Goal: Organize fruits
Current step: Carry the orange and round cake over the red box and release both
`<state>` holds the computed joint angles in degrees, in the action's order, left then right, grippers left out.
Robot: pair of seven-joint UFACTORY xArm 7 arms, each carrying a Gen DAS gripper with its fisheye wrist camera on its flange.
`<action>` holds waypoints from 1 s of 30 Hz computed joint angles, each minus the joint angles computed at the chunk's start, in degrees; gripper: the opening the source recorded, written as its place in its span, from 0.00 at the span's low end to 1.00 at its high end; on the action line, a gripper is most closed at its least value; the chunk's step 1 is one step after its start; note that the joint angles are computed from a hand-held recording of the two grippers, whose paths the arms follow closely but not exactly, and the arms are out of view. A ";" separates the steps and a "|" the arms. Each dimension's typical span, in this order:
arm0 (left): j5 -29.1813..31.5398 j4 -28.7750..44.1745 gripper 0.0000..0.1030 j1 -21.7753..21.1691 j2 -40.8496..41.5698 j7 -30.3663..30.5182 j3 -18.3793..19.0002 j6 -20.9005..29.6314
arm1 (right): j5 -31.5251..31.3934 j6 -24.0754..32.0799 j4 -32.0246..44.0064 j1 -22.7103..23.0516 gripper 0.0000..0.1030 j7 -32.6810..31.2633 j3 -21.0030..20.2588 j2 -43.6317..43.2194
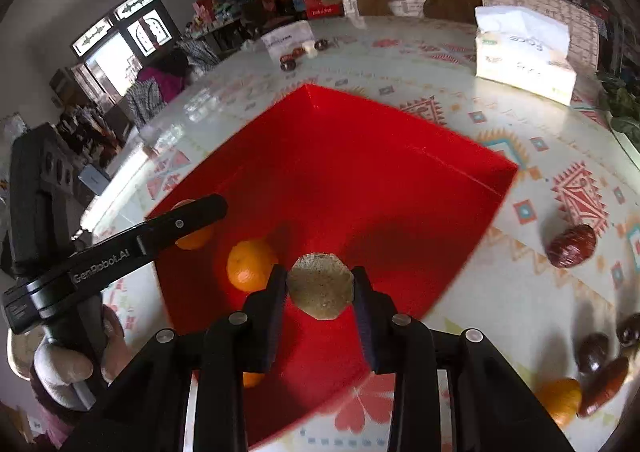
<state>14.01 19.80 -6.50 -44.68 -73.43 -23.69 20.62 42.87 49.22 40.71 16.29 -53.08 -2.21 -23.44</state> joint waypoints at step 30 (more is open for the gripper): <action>16.18 23.20 1.00 7.38 -5.72 -17.72 -26.19 26.52 | -3.97 -13.32 -6.42 -4.00 0.97 -11.26 -21.57 -17.16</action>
